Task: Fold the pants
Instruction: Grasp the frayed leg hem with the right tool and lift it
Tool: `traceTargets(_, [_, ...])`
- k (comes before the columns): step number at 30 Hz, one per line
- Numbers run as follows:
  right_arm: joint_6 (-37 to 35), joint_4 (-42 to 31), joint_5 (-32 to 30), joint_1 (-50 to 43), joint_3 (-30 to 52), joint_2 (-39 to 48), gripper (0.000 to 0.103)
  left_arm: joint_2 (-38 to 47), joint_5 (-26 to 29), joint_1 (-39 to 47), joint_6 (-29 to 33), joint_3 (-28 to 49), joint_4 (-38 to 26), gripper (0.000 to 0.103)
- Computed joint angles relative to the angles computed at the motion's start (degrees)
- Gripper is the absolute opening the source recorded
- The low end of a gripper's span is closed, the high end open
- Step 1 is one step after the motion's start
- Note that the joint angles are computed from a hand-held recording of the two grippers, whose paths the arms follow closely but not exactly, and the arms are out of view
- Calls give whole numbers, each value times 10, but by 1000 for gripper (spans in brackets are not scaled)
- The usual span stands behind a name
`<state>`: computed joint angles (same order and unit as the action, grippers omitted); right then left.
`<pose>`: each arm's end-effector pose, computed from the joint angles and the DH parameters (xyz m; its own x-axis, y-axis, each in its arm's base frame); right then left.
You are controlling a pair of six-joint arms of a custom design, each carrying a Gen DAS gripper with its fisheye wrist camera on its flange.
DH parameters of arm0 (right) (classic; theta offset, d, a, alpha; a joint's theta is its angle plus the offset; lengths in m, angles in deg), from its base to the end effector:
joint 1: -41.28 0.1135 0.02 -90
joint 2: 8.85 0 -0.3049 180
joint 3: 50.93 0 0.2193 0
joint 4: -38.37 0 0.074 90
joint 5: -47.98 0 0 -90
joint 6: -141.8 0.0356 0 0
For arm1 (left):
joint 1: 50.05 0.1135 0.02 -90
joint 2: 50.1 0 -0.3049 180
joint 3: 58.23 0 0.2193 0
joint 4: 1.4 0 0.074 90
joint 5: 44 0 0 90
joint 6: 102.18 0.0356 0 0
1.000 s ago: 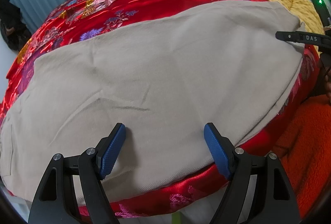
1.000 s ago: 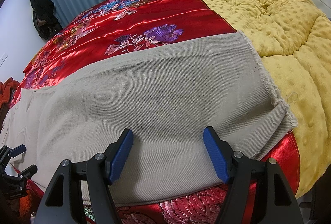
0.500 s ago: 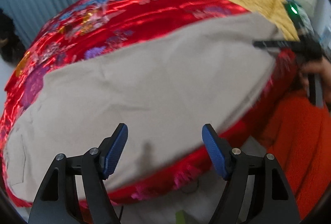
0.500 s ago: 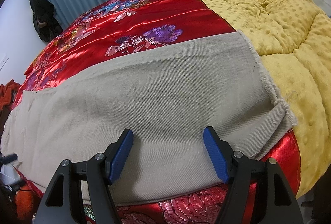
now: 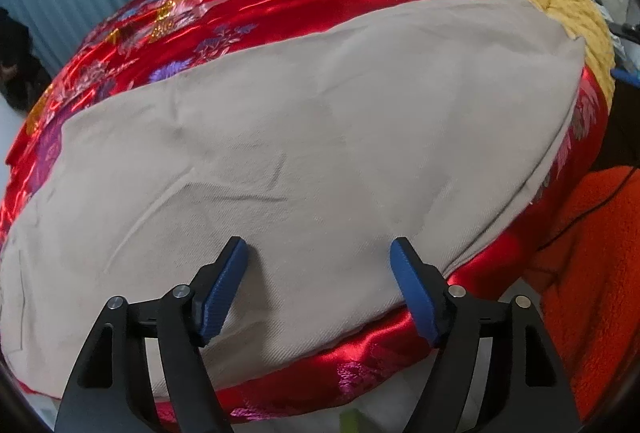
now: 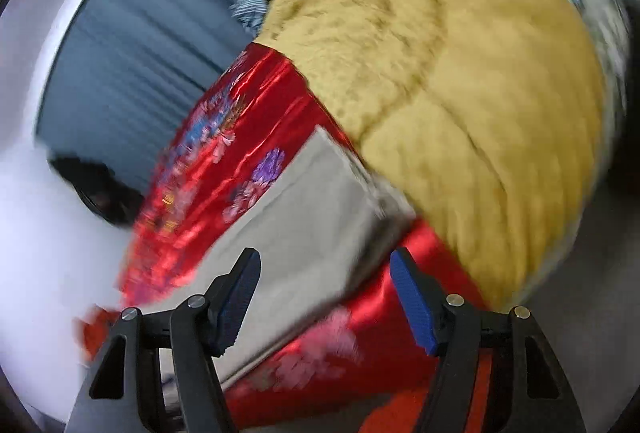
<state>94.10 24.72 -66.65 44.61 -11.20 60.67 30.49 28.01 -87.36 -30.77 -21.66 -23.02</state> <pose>0.1797 0.0253 0.2170 -0.7466 0.5694 -0.3442 0.1995 0.6851 0.7006 0.1437 -0.0957 0.1636 -0.8382 0.2576 -0.4806 0.2194 0.9662 0.1352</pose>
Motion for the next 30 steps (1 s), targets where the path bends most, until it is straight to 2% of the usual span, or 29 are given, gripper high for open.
traceTargets(2, [50, 64, -63, -10, -41, 13, 67, -1, -8, -4, -3, -3, 3, 76])
traceTargets(3, [80, 123, -87, -3, -62, 34, 67, 2, -8, -2, -4, -3, 6, 76])
traceTargets(5, [111, 202, -93, 10, -79, 79, 67, 3, -5, 0, -2, -1, 6, 76])
traceTargets(10, [105, 238, -5, 38, -42, 186, 66, 2, -3, 2, 1, -3, 7, 76])
traceTargets(17, [100, 284, 9, 36, -26, 258, 56, 8, -19, -10, -8, -15, 25, 76])
traceTargets(20, [62, 228, 24, 37, -1, 256, 12, 15, -35, -23, -13, -24, 41, 76])
traceTargets(22, [52, 227, 16, 35, -1, 252, 9, 21, -45, -30, -13, -28, 49, 76])
traceTargets(25, [28, 173, 52, 60, 16, 191, 8, 25, -50, -28, -12, -31, 55, 80])
traceTargets(27, [20, 149, 68, 81, 28, 145, 8, 25, -51, -19, -16, -32, 55, 90])
traceTargets(30, [8, 98, 95, 119, 62, 81, 8, -1, -1, 26, -4, -17, 16, 91])
